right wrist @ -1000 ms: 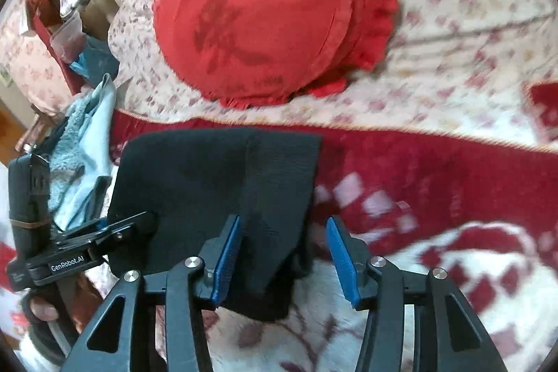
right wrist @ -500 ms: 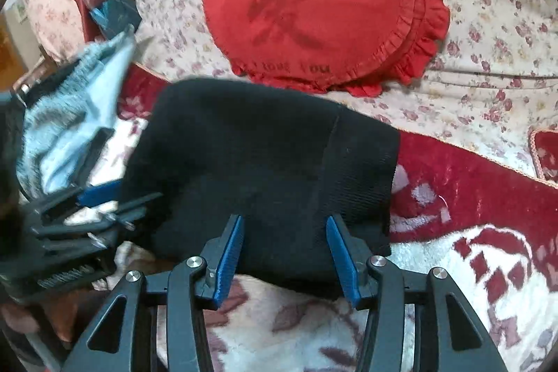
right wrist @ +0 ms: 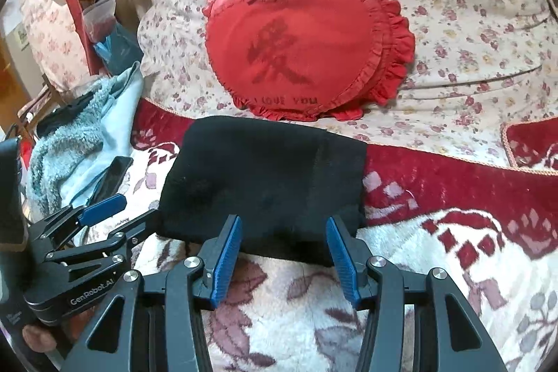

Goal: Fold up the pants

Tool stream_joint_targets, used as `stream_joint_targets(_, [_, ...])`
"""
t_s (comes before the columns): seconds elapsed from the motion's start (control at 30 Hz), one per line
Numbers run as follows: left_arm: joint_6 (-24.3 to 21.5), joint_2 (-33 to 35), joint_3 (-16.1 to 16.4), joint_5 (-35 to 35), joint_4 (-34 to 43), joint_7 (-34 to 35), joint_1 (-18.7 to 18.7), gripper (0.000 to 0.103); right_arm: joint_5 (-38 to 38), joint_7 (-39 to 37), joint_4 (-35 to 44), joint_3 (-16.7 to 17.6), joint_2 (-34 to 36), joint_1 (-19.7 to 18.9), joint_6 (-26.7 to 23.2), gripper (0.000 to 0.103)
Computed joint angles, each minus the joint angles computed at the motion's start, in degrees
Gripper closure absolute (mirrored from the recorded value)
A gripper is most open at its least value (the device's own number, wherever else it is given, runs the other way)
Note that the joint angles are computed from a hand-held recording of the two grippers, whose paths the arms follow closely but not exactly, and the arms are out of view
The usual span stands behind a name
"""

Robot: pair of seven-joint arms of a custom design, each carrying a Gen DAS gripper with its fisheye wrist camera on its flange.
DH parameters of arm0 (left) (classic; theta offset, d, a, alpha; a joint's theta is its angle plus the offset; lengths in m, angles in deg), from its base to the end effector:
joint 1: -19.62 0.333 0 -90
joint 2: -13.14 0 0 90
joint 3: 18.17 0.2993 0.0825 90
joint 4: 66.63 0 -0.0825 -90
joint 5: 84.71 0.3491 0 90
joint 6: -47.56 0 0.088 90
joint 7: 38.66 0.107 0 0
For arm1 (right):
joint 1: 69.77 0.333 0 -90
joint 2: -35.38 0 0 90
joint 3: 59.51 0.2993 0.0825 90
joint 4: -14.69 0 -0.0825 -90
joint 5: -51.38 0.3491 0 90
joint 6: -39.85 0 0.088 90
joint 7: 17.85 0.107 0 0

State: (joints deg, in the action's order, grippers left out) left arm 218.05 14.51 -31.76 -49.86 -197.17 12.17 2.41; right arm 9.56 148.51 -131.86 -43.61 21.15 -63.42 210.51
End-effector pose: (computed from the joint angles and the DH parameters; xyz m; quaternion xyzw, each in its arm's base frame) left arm 0.4368 -0.3057 0.4210 -0.5109 0.7867 -0.2867 0.1947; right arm 0.3932 0.2135 0.4196 -0.5760 0.7372 -0.1774 0.3053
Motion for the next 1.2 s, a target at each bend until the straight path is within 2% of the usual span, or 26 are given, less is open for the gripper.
stream_joint_targets(0.1, [-0.73, -1.88, 0.0, 5.43, -0.81, -4.95, 0.2, 0.041, 2.17, -1.57, -0.41, -0.54, -1.16, 1.54, -1.53, 0.054])
stream_joint_targets(0.17, [-0.14, -2.94, -0.44, 6.31, -1.74, -5.68, 0.72, 0.041, 2.53, -1.67, -0.88, -0.27, -1.88, 1.6, -1.07, 0.054])
stream_joint_targets(0.3, [1.84, -4.25, -1.17, 3.35, -3.48, -3.13, 1.68, 0.041, 3.27, -2.15, -1.09, 0.7, -2.74, 1.38, -0.94, 0.054])
stream_joint_targets(0.47, [2.39, -5.5, -2.16, 0.77, -4.92, -1.06, 2.61, 0.041, 5.45, -4.04, -0.88, 0.91, -2.89, 2.11, -1.4, 0.054])
stream_joint_targets(0.7, [3.25, -6.47, -3.08, -1.37, -6.27, 0.54, 3.71, 0.041, 4.59, -3.39, 0.32, 2.52, -2.62, 1.71, -1.92, 0.054])
stream_joint_targets(1.2, [3.39, -6.75, -3.64, -6.39, -6.96, 4.79, 3.99, 0.041, 5.04, -4.23, 1.14, 0.98, -1.18, 3.85, -2.67, 0.054])
